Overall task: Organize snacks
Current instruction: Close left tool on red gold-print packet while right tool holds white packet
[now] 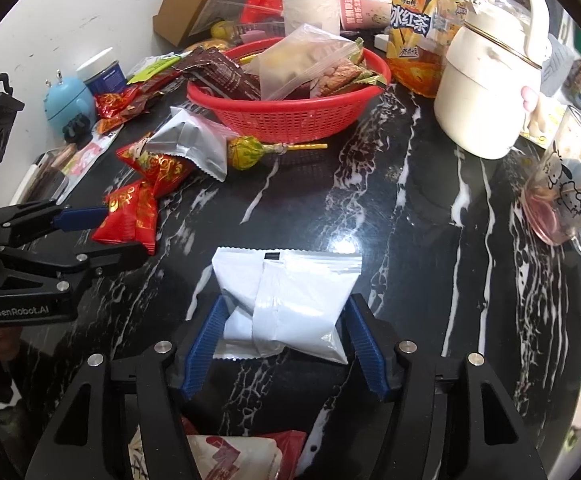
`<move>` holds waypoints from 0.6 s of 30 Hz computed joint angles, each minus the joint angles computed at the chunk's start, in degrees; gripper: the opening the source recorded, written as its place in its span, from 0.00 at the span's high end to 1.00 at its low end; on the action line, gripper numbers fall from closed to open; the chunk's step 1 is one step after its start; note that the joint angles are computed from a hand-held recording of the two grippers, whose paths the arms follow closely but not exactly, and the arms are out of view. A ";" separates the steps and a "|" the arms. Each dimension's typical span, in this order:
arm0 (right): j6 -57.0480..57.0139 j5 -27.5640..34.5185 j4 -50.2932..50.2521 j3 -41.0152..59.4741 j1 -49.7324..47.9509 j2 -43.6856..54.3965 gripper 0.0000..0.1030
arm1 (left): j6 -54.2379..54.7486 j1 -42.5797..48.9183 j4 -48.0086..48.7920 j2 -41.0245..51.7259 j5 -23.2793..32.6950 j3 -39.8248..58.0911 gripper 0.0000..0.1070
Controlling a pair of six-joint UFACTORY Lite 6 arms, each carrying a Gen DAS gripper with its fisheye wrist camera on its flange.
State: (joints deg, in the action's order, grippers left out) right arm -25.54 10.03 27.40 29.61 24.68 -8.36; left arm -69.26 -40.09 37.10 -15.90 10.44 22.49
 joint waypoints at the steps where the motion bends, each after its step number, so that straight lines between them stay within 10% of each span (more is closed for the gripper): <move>1: -0.89 0.05 0.87 0.15 -0.20 0.21 0.39 | -1.71 0.06 1.58 0.51 0.10 0.34 0.35; 14: 2.84 -0.65 -2.60 2.28 -0.07 3.91 0.35 | -27.64 -1.51 25.64 4.59 5.11 1.98 0.36; 18: 7.29 -1.81 -7.00 1.86 0.13 4.50 0.30 | -30.96 -3.34 28.80 2.77 8.70 0.26 0.59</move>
State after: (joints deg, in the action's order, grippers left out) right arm -18.25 8.22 20.40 31.47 24.81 -3.86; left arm -100.22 -43.43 65.90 -13.12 19.15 22.75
